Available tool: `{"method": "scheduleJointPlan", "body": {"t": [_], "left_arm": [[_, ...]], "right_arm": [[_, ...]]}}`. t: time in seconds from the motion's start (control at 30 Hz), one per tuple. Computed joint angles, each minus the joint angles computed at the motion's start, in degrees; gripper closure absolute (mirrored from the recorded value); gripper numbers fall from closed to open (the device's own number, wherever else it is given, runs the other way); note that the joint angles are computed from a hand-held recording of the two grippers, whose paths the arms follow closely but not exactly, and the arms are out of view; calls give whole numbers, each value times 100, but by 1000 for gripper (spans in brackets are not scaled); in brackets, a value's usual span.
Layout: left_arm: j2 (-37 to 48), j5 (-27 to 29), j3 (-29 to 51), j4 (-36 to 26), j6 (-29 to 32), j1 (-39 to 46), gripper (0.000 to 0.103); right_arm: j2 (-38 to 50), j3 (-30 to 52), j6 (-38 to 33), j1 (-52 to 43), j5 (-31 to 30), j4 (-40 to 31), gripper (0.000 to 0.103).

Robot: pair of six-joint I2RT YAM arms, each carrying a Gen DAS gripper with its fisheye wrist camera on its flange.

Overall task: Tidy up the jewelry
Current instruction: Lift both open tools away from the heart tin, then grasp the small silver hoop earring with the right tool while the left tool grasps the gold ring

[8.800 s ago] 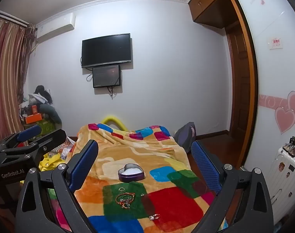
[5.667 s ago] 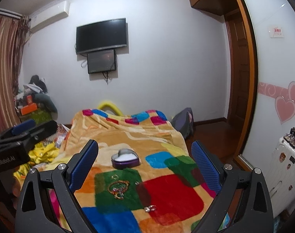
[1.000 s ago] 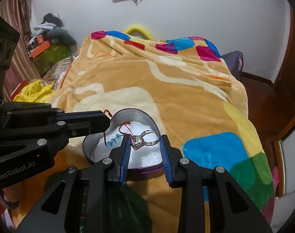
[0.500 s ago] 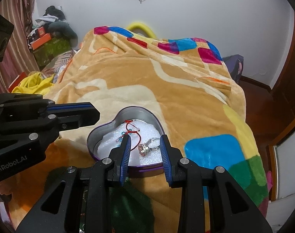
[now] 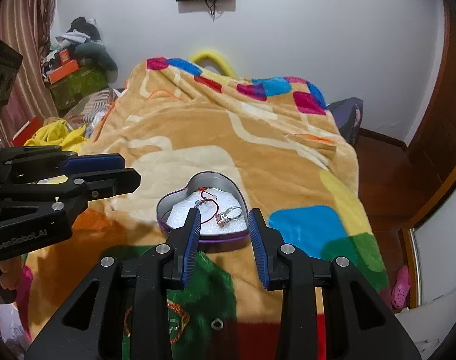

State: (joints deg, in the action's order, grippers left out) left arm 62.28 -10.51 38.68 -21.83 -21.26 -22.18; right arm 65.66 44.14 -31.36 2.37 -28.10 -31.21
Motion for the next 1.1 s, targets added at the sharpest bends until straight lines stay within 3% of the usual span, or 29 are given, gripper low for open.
{"method": "scheduleJointPlan", "body": {"t": [0.17,0.57,0.83,1.1], "left_arm": [[-350,-353,0,-397,-274,-388,69],[-583,-716,-150,-1010,-896,-1112,67],[-146,-411,-450,-753,-968,-1162,67],[585,-306,-640,-271,-898,-1268,67]], "right_arm": [[-428,-41,-123,-378,-239,-336,63],[-1004,-176,-704,-1410,-833,-1104,63],[-759,-375,-1111,-1908,-950,-1204,63],[-431,-900,-1301,-1912,-647,-775,63]]}}
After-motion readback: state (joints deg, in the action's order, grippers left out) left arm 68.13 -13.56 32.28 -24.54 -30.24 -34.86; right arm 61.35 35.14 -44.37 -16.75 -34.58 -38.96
